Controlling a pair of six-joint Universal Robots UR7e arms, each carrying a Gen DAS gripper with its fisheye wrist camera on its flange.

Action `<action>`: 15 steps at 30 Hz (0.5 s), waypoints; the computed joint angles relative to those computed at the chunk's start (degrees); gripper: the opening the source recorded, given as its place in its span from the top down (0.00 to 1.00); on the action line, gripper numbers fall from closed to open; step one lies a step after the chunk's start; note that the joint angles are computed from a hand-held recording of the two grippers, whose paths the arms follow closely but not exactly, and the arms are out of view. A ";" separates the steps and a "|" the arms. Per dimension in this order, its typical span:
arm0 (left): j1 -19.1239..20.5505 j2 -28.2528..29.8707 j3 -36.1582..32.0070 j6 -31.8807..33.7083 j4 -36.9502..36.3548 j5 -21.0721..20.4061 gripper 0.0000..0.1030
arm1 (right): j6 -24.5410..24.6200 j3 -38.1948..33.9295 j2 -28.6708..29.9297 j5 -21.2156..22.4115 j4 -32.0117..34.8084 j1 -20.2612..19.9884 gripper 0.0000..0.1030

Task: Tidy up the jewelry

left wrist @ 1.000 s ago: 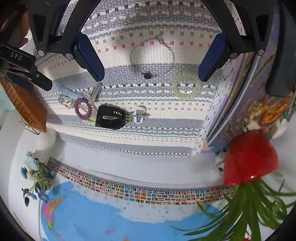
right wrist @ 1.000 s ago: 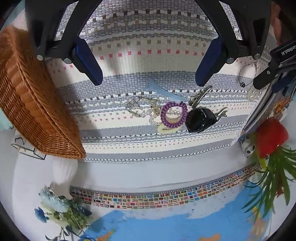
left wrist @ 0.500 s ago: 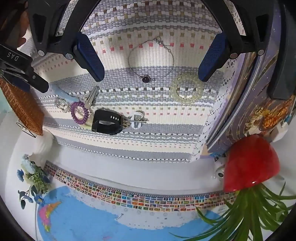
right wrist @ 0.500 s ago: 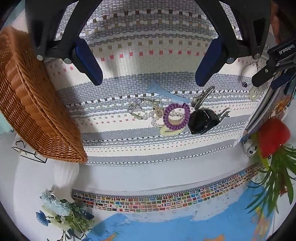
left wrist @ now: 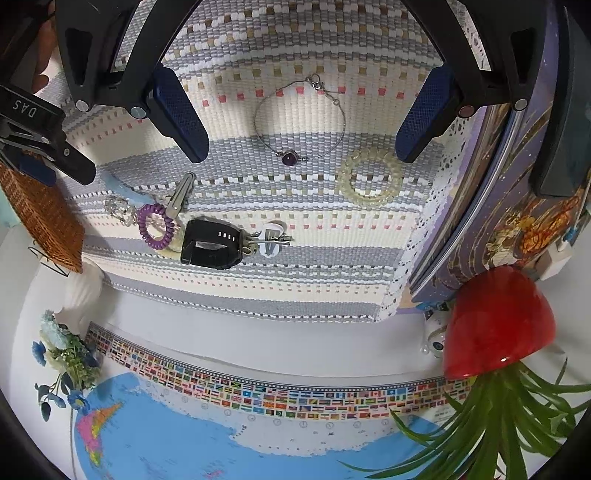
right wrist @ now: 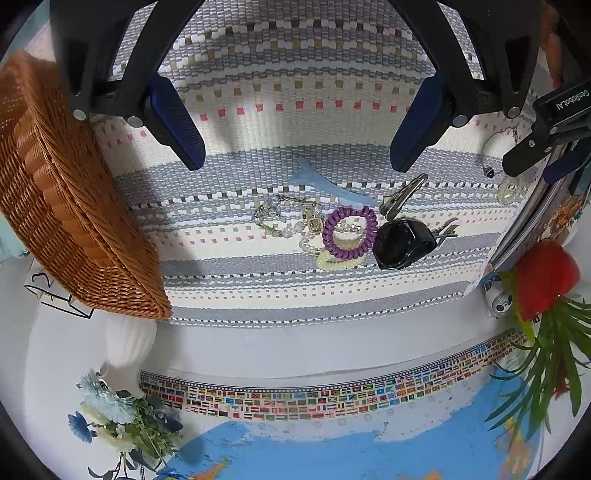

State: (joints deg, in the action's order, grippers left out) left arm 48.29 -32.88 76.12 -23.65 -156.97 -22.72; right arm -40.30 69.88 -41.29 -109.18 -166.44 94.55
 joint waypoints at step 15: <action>0.03 -0.08 0.06 0.18 0.23 -0.40 0.02 | 1.47 -0.75 0.01 -0.14 1.89 -0.11 0.02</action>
State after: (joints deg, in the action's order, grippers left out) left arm 48.32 -32.96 76.19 -23.47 -156.74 -23.12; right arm -38.84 69.13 -41.28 -109.32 -164.55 94.44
